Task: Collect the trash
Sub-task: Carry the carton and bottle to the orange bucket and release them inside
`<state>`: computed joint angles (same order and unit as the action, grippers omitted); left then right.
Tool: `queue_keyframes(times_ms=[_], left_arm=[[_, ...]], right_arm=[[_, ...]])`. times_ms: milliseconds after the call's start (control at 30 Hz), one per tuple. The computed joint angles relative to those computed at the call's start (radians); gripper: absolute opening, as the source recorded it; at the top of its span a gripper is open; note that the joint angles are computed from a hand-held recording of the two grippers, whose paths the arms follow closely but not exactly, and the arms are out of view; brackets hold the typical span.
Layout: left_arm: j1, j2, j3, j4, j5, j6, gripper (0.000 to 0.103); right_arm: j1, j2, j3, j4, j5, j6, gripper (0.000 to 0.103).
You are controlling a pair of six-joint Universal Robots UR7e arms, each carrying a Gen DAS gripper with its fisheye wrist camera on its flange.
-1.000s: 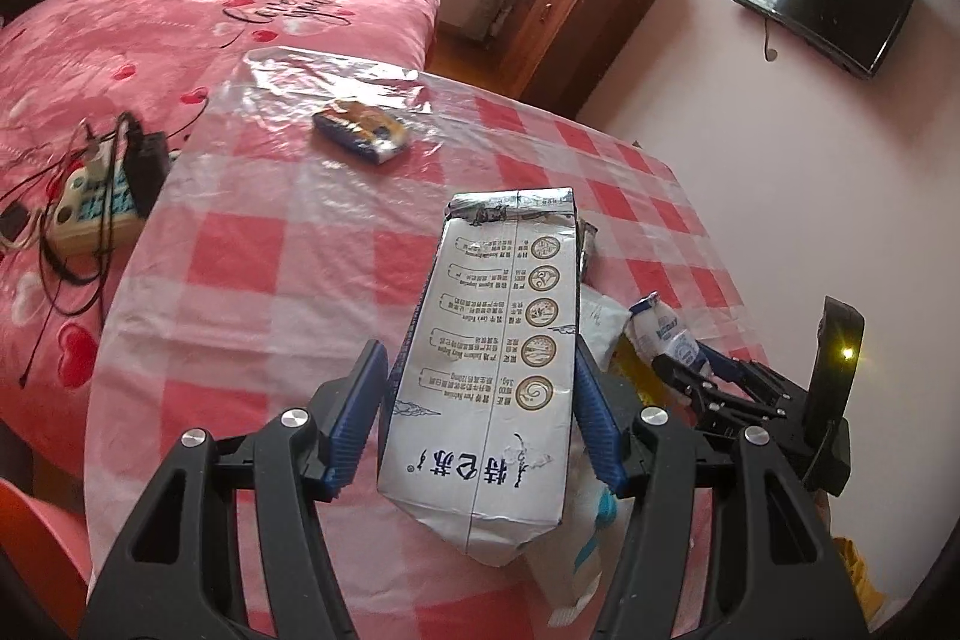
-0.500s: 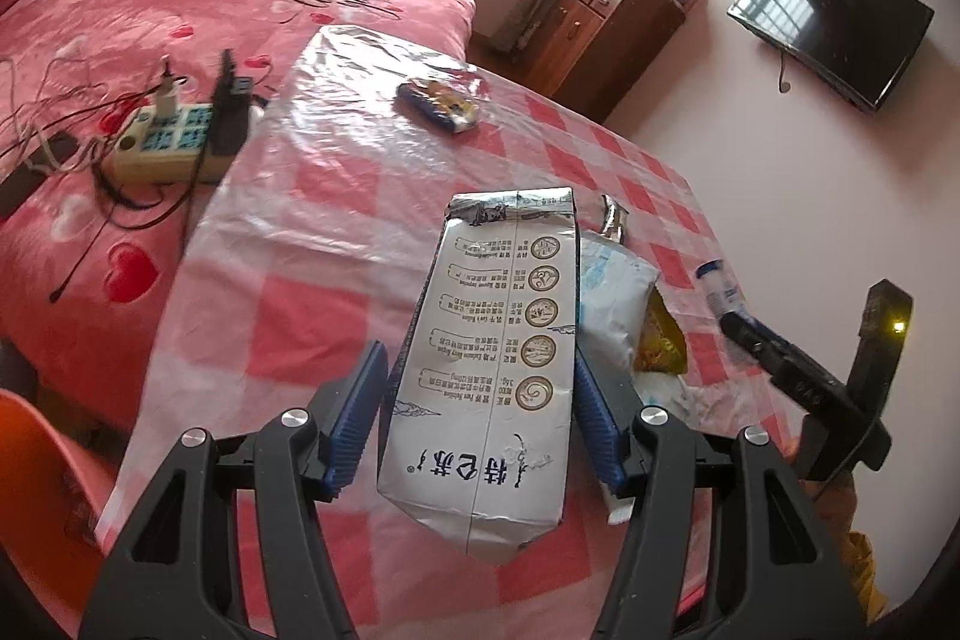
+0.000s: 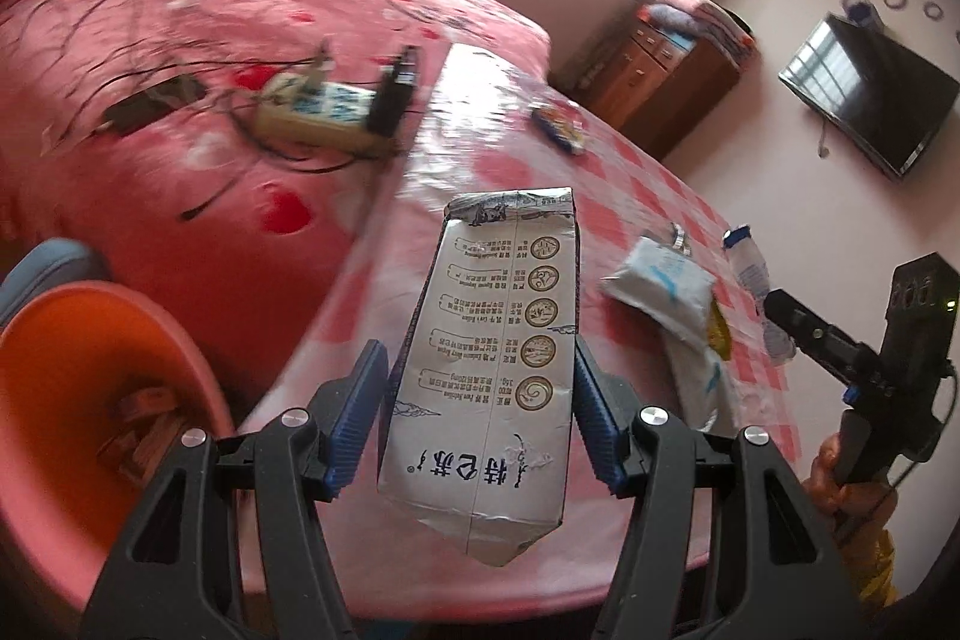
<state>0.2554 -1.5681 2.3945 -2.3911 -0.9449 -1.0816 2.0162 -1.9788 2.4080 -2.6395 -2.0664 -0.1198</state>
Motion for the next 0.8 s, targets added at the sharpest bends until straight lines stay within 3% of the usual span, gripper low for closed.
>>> queue_keyframes(times_ms=[167,333,600,633,667,700,800], left_arm=[[-0.052,-0.188,0.048,0.244,0.053,-0.176,0.061],[-0.103,-0.381,0.071,0.558,0.09,-0.399,0.061],[-0.135,-0.548,0.079,0.906,0.079,-0.656,0.062],[-0.137,-0.557,0.074,0.954,0.075,-0.689,0.068],[-0.14,-0.567,0.069,1.0,0.075,-0.729,0.076],[-0.145,-0.574,0.063,1.049,0.075,-0.775,0.079],[-0.164,-0.6,0.051,1.143,0.07,-0.849,0.081]], right_arm=[[0.09,0.158,-0.017,-0.015,0.087,0.021,0.061],[0.137,0.31,-0.034,-0.041,0.197,0.035,0.061],[0.205,0.571,-0.095,-0.106,0.315,0.027,0.062],[0.211,0.596,-0.104,-0.106,0.319,0.031,0.066],[0.217,0.622,-0.112,-0.105,0.322,0.033,0.08],[0.225,0.65,-0.12,-0.112,0.311,0.035,0.086],[0.231,0.665,-0.105,-0.151,0.29,0.054,0.089]])
